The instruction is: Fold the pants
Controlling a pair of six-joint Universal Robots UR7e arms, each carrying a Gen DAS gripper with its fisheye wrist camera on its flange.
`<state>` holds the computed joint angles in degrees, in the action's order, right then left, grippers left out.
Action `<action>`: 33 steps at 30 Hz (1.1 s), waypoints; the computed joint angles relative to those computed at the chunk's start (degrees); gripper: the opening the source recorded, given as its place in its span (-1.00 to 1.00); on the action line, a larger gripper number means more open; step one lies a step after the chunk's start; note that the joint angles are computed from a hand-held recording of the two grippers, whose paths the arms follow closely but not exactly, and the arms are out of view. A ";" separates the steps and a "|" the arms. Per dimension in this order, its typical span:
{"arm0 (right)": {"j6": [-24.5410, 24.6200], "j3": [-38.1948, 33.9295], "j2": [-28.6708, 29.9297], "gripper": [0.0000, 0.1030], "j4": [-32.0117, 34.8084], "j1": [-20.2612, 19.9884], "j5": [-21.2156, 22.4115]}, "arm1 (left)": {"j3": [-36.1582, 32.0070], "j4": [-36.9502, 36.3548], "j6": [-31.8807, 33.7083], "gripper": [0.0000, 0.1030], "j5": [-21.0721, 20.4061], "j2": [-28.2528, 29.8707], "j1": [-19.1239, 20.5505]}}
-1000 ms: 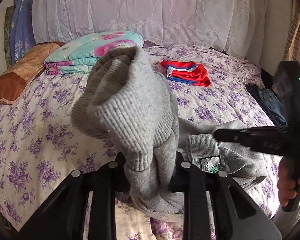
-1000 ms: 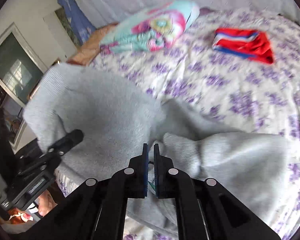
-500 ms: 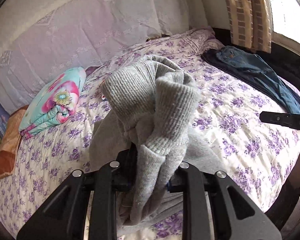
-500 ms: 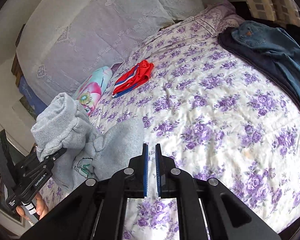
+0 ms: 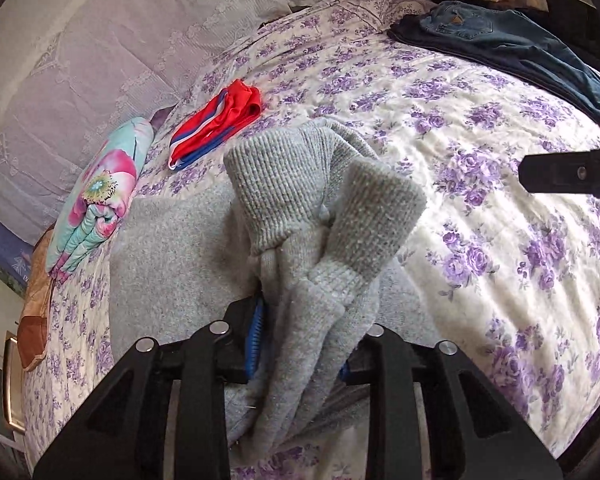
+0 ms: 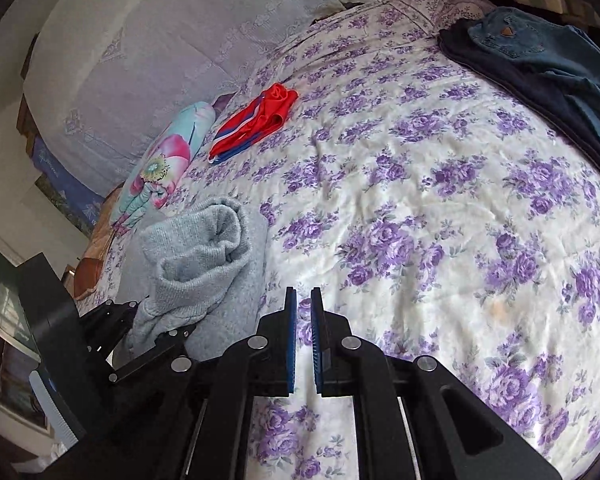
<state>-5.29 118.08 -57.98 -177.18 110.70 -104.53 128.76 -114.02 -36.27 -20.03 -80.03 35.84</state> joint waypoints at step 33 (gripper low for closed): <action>-0.85 -13.03 3.12 -0.83 8.45 11.16 -12.06 | -2.20 -10.24 20.92 0.90 -17.00 -13.84 -3.07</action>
